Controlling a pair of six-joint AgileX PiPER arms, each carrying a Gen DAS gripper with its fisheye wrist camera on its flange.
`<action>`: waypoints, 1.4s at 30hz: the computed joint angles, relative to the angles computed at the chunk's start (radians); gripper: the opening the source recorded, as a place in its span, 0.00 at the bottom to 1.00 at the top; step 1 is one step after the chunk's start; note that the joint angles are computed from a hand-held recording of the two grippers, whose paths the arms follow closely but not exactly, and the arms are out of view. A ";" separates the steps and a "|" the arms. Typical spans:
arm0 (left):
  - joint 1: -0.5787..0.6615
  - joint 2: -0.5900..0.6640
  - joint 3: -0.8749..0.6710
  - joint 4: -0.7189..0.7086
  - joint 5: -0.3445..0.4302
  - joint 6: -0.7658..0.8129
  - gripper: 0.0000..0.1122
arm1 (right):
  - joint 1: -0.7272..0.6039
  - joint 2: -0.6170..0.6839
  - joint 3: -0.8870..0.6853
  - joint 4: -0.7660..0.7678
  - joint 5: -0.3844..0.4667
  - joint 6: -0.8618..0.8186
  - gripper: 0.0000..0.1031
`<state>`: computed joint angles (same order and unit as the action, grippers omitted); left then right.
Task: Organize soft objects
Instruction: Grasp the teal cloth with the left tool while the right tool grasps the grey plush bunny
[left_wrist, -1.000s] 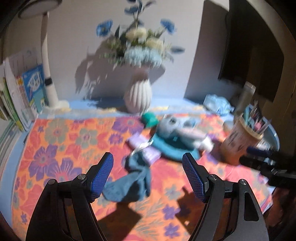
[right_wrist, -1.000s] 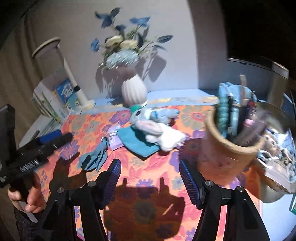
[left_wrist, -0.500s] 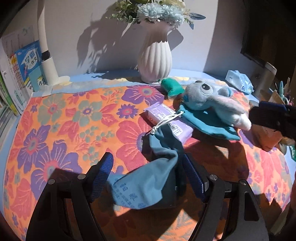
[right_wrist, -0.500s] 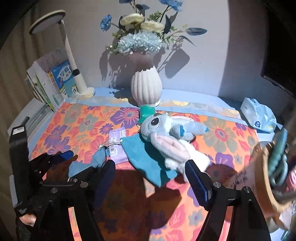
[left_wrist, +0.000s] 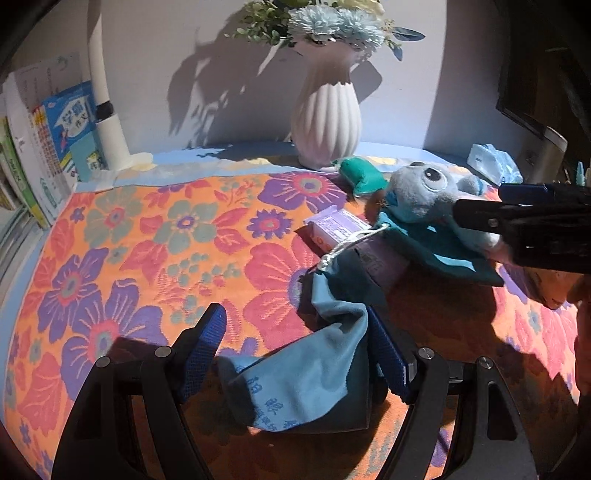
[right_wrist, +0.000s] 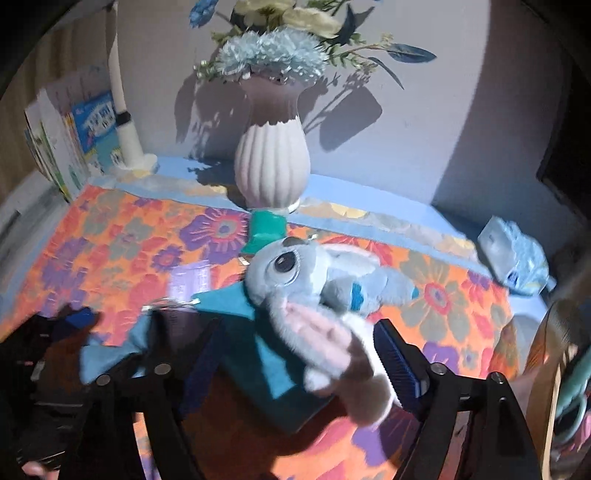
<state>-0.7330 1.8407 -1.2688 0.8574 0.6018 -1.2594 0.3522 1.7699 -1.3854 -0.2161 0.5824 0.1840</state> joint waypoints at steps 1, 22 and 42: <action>-0.001 0.003 -0.002 0.000 0.002 0.003 0.67 | 0.015 0.030 -0.029 -0.060 0.015 0.035 0.79; 0.036 -0.001 0.006 -0.087 -0.047 0.077 0.67 | 0.082 0.271 -0.291 -0.312 0.118 0.105 0.64; 0.074 -0.038 0.063 -0.111 -0.144 0.060 0.67 | 0.070 -0.225 0.120 -0.225 -0.053 0.189 0.53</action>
